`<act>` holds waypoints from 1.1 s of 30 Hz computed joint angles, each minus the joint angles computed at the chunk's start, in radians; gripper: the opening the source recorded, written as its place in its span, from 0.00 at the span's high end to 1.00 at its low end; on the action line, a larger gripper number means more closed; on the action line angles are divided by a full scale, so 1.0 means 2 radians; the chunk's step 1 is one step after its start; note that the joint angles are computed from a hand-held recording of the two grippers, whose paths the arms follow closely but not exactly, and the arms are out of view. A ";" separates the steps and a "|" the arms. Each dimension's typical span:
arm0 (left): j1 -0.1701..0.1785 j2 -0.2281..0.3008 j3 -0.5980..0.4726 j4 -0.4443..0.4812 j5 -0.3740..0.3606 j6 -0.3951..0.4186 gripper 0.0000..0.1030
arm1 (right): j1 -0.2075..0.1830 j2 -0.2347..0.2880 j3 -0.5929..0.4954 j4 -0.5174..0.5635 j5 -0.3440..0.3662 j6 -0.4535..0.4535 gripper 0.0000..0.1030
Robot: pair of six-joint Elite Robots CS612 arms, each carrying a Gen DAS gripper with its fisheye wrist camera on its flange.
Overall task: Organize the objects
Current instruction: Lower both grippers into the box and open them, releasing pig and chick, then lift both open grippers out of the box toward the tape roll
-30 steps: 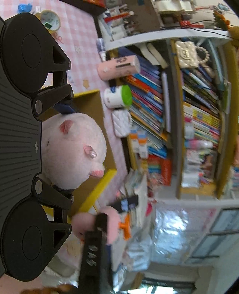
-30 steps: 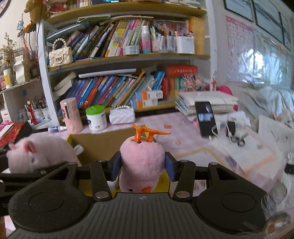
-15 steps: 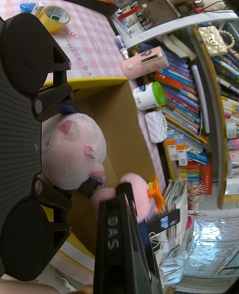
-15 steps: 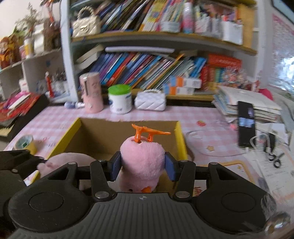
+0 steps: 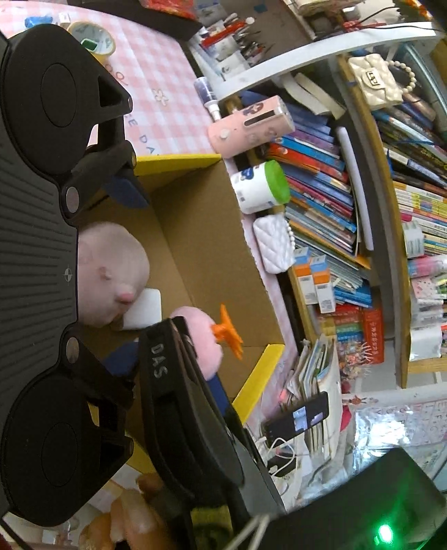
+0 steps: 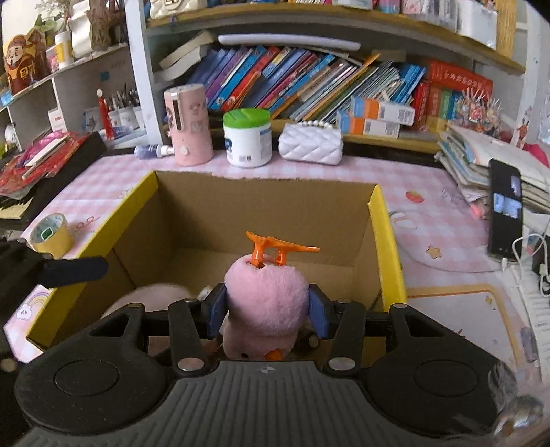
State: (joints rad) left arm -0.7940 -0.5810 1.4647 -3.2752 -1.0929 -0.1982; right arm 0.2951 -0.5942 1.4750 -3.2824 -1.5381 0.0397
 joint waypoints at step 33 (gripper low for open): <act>-0.016 -0.043 0.111 -0.118 0.072 -0.108 0.06 | 0.041 -0.031 0.093 -0.131 -0.204 0.140 0.27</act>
